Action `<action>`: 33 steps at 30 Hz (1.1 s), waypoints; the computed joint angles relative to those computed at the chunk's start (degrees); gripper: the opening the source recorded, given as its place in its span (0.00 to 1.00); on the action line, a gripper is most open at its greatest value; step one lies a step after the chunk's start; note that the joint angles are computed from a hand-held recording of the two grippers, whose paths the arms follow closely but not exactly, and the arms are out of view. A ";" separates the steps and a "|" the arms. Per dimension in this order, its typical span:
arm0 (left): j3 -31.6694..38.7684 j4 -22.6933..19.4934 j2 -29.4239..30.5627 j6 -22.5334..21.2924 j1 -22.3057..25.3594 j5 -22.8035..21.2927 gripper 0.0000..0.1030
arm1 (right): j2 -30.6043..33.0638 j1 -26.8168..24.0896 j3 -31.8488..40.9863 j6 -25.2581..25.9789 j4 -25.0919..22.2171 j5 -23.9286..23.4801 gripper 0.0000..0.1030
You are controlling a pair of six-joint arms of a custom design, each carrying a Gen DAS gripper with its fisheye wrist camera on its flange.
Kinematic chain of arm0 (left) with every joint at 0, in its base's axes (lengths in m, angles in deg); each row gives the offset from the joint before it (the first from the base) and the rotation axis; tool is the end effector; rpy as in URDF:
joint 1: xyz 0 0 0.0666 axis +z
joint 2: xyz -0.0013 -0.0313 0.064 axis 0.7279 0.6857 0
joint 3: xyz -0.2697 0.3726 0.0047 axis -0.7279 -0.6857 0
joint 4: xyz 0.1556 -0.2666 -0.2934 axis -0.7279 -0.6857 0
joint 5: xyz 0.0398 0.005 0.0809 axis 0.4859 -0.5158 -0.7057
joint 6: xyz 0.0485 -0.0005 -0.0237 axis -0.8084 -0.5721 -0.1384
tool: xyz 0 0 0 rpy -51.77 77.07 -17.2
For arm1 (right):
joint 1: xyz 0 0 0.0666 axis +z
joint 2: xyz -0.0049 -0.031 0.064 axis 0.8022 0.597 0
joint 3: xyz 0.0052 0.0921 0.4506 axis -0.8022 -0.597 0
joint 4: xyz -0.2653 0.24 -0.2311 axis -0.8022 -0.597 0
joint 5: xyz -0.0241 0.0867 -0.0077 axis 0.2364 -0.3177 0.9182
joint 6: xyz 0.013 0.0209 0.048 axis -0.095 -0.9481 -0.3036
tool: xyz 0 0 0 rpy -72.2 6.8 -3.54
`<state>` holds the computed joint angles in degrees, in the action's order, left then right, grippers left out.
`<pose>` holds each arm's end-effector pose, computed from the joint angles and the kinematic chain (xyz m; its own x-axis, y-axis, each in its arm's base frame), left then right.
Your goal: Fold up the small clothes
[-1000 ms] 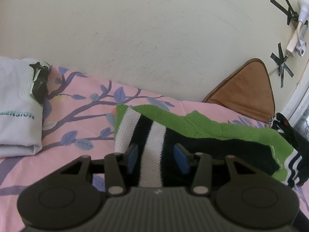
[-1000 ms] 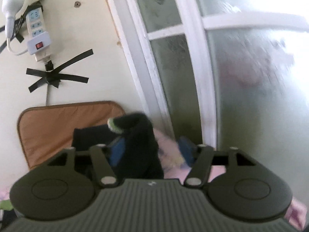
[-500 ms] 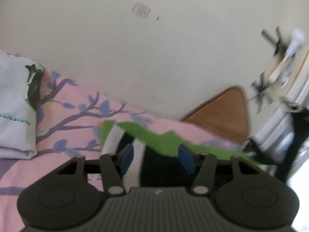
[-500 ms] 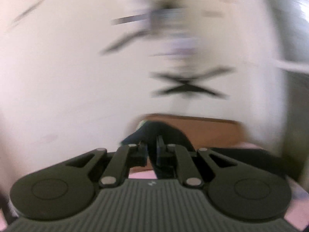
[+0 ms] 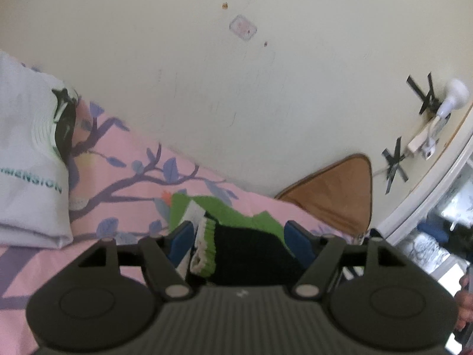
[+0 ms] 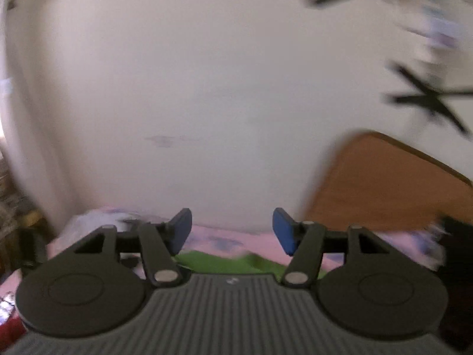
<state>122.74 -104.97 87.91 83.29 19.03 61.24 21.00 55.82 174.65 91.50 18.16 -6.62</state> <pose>0.4672 -0.2334 0.4717 -0.3982 -0.6034 -0.6909 -0.1499 0.7859 -0.5999 0.6166 0.0522 0.5763 -0.4038 -0.1350 -0.9048 -0.7280 0.6464 0.2284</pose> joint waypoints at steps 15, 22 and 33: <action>2.76 -7.81 3.04 -1.49 -0.25 0.71 0.05 | 2.87 -1.77 -7.81 -5.47 8.72 30.24 0.02; 1.26 -6.45 2.04 4.10 1.07 0.70 0.08 | -1.51 -2.17 -11.82 -4.21 11.88 25.17 0.13; -1.86 -2.55 0.24 10.06 3.35 2.84 0.08 | -7.88 11.01 -17.96 26.67 -0.67 10.71 0.27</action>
<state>120.88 -107.51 88.14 93.35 22.38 64.08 13.12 66.83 156.69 118.17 17.49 4.09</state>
